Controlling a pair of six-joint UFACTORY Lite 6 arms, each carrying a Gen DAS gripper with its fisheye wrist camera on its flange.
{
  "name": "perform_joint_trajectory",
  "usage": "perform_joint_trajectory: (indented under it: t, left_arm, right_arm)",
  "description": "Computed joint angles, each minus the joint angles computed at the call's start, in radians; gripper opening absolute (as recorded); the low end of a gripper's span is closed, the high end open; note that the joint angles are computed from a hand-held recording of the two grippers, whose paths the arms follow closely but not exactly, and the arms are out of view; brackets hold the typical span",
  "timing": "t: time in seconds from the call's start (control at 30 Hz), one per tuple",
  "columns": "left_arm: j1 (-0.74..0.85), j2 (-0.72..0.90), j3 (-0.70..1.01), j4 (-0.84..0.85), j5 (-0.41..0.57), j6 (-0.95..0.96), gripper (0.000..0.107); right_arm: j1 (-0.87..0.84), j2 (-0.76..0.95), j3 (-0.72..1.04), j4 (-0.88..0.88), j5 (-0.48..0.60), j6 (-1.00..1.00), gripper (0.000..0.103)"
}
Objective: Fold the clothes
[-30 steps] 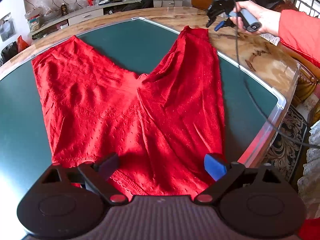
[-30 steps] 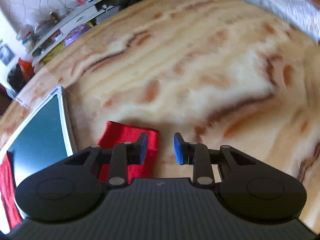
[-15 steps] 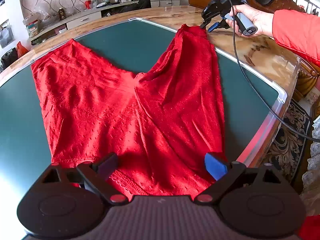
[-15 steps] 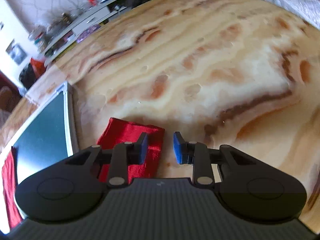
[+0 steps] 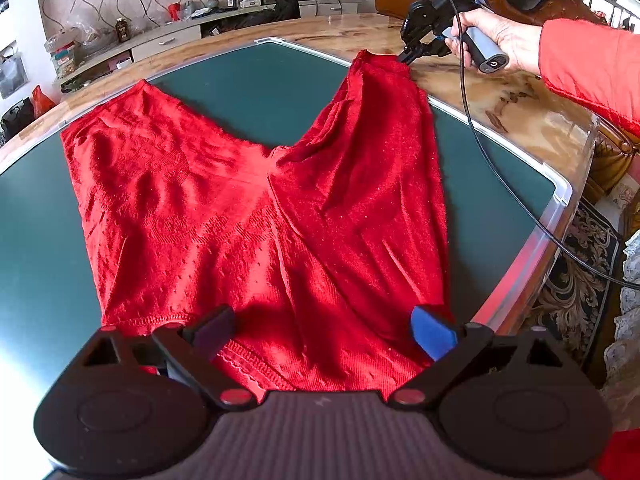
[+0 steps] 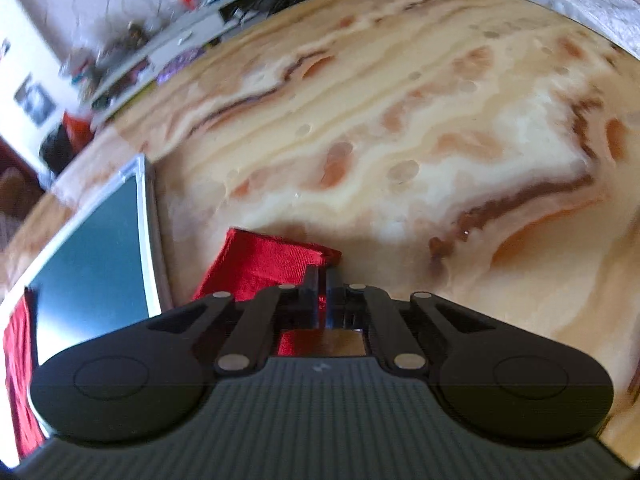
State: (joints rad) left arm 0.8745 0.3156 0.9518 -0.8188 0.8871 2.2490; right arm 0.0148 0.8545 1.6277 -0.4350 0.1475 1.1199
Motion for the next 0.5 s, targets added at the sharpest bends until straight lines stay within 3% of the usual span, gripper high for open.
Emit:
perform_joint_trajectory:
  t: [0.1,0.27,0.37,0.5]
  left_arm:
    - [0.002,0.004,0.007,0.006,0.006,-0.007,0.098]
    - [0.004,0.001,0.001,0.003,0.003,-0.001,0.098]
    - [0.004,-0.003,-0.005,-0.001,0.001,0.002,0.098]
    - [0.003,-0.005,-0.009,-0.006,-0.004,0.006,0.099]
  right_arm:
    - [-0.009,-0.046,-0.063,-0.013,-0.071,0.053,0.005]
    - [0.019,-0.087,-0.040,0.007,-0.045,0.020,0.005]
    - [0.051,-0.087,0.017,0.026,0.013,-0.020,0.005]
    - [0.071,-0.009,0.158,-0.111,0.171,0.132,0.006]
